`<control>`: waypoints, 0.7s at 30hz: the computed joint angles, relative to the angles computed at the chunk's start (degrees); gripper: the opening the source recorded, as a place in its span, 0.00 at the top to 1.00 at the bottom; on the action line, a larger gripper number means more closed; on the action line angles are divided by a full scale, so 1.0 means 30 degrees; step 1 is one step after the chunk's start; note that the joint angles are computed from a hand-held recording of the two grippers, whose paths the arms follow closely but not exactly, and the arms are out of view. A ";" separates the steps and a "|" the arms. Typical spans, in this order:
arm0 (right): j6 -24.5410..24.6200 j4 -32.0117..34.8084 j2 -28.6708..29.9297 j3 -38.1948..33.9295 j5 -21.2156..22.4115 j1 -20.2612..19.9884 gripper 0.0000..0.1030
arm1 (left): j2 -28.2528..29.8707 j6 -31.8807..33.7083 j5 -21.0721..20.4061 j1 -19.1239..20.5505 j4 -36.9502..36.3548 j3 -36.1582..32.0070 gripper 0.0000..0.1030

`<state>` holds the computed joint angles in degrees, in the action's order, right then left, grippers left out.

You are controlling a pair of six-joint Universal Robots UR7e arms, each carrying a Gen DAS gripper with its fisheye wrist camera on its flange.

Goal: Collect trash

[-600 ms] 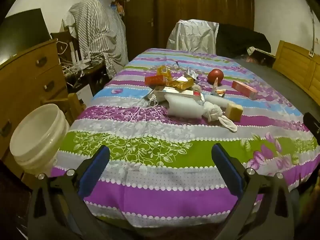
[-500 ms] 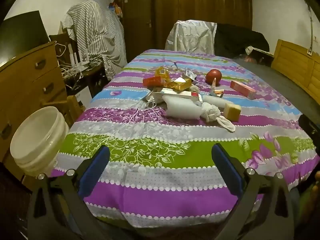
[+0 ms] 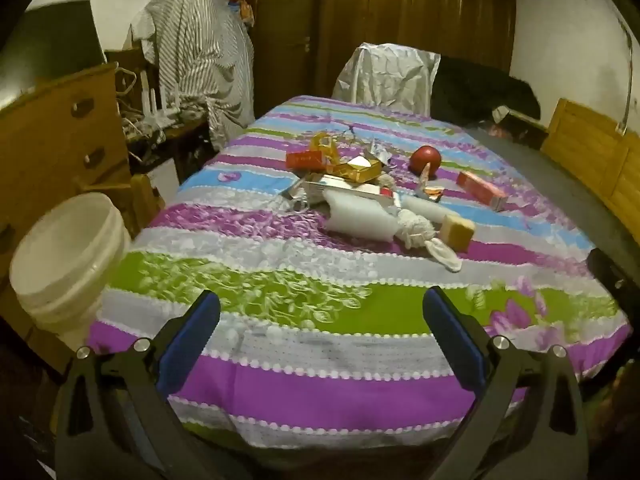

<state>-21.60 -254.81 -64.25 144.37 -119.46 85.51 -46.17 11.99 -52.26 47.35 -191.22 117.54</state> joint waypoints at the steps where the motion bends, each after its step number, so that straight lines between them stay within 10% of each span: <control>1: -0.0004 -0.0004 0.0005 -0.0027 -0.0147 0.0129 0.04 | 0.0058 0.0356 0.0185 -0.0061 -0.0046 -0.0035 0.05; 21: -0.4795 -0.0555 -0.1550 -0.1681 -0.2400 0.5068 0.04 | -0.1476 0.4694 0.0258 -0.2626 -0.5575 -0.0724 0.05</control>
